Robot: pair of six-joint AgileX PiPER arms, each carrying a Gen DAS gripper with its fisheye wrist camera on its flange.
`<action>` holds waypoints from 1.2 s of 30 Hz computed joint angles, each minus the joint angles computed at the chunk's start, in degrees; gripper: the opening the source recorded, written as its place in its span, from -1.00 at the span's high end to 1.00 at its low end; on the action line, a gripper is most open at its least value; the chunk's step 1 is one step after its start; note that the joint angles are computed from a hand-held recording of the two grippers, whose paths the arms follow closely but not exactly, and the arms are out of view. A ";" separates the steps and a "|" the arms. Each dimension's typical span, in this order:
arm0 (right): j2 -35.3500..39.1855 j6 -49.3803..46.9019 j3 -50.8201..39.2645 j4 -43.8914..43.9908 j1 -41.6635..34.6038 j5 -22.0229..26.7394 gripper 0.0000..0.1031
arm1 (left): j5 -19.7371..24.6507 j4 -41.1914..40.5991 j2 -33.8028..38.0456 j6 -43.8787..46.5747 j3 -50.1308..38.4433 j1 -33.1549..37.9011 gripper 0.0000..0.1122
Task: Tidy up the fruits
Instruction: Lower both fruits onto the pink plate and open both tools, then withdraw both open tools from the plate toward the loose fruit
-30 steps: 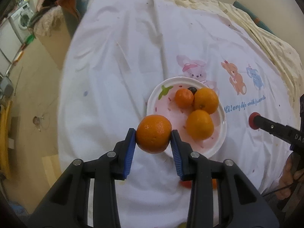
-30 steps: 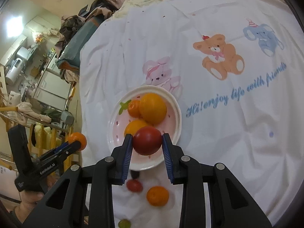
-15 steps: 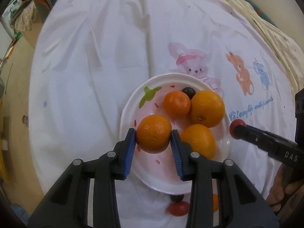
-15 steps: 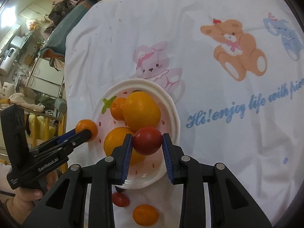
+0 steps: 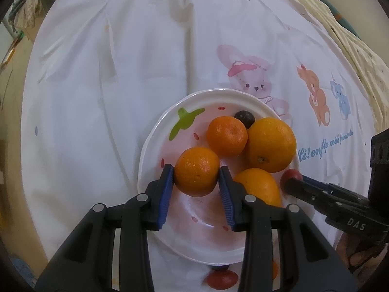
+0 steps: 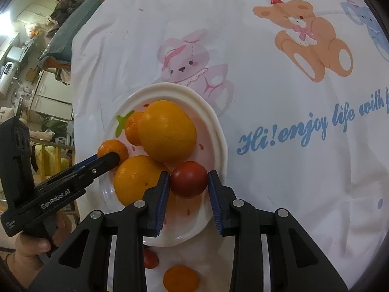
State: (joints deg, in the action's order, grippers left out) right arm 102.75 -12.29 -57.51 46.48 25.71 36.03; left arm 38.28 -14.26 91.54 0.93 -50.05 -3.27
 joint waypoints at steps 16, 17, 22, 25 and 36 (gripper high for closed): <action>-1.96 -3.35 1.36 3.60 -2.12 0.18 -0.04 | 2.18 0.56 1.04 -1.19 -1.60 0.36 0.18; -2.18 -3.68 1.48 4.05 -2.50 0.46 -0.04 | 1.81 0.87 0.62 -1.68 -1.36 0.35 -0.06; -3.48 -3.92 2.21 5.44 -4.34 0.48 -0.04 | 0.81 -0.15 -1.53 -0.92 -0.98 0.95 -0.22; -3.95 -2.95 2.17 4.78 -4.55 0.39 -0.04 | 0.24 0.61 -2.11 -1.71 -0.73 0.94 -0.22; -6.87 2.09 2.09 -0.42 -2.95 -0.11 -0.04 | 0.62 1.46 -5.56 -2.94 0.86 1.04 -0.22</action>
